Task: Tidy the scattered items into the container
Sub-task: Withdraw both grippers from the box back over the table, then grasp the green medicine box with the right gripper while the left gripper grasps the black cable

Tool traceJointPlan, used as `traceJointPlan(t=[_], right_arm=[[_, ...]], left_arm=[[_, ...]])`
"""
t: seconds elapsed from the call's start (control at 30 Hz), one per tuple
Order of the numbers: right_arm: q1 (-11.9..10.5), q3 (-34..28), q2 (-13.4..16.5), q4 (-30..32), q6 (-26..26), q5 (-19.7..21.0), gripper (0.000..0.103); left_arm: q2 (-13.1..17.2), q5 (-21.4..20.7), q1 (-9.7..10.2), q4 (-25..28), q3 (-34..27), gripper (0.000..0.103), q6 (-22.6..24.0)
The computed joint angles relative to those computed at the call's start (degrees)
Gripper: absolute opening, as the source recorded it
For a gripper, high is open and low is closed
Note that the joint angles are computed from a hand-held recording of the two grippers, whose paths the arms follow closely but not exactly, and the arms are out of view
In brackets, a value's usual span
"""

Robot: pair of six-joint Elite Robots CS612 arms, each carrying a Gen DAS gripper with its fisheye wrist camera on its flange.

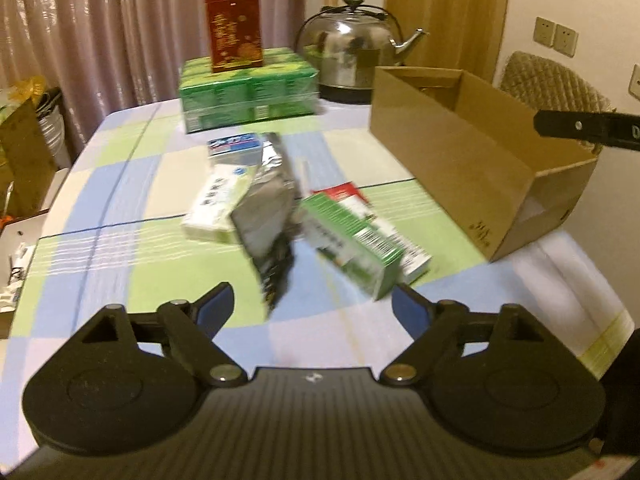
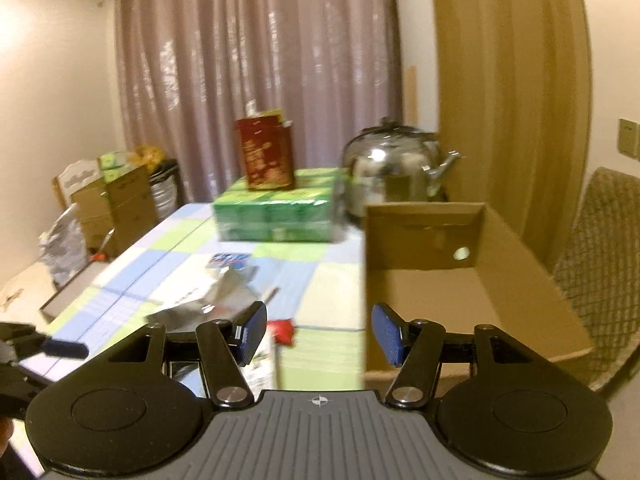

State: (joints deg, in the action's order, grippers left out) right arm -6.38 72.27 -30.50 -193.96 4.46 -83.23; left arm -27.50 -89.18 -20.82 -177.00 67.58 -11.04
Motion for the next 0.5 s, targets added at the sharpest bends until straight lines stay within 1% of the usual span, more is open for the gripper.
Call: traceJointPlan(t=[0.13,0.2,0.3,0.5], right_arm=[[1.1,0.1,0.1,2.1,-1.7,1.6,0.057],[1.5,0.0,0.2,3.2,-2.5,2.2,0.057],[2.0,-0.6,0.6,5.4,-3.7,3.0,0.057],[2.7,-2.3,1.9,9.2,-5.1,3.6,0.057]], left_arm=[[-0.9,0.6,0.56,-0.6,2.1,0.092,-0.7],[-1.2,0.6,0.83,-0.4,2.8,0.099,-0.8],[-1.4,0.8,1.05,-0.1,3.5,0.102,-0.4],[-0.8,0.0,1.55,0.6,3.0,0.102,-0.8]])
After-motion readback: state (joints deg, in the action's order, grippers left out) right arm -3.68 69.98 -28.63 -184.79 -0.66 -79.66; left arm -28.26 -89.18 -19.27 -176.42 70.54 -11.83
